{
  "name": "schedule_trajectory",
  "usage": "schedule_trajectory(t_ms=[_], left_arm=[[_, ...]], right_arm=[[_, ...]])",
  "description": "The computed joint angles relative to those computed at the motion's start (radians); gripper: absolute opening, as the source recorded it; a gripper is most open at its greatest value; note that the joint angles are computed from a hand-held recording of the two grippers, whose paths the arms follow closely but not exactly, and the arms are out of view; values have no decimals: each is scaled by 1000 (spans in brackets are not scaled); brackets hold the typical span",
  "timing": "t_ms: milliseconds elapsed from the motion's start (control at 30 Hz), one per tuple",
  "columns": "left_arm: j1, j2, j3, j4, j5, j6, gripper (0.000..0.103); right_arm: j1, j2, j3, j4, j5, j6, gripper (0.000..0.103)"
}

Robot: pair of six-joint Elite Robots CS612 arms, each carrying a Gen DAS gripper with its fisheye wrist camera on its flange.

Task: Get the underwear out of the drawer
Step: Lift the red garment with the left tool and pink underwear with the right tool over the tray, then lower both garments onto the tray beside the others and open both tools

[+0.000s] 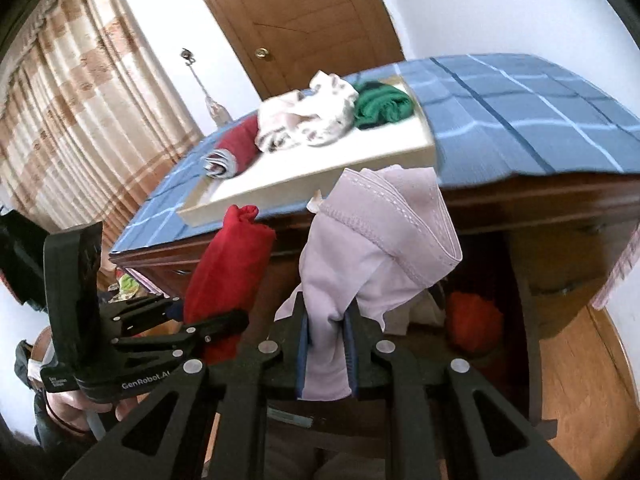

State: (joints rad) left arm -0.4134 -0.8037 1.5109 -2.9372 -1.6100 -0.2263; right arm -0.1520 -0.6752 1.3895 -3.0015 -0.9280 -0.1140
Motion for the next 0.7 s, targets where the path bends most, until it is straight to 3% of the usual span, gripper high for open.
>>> schedule_trajectory(t_ms=[100, 133, 300, 700], left_arm=[[2, -20, 33, -63, 14, -14, 39], [-1, 2, 0, -66, 24, -21, 39], [3, -2, 8, -123, 69, -47, 39], [8, 24, -75, -134, 199, -61, 39]], right_arm=[[6, -1, -14, -19, 15, -11, 17], [10, -5, -13, -29, 17, -8, 17], [21, -6, -35, -63, 49, -22, 17], [58, 21, -136, -82, 52, -44, 17]])
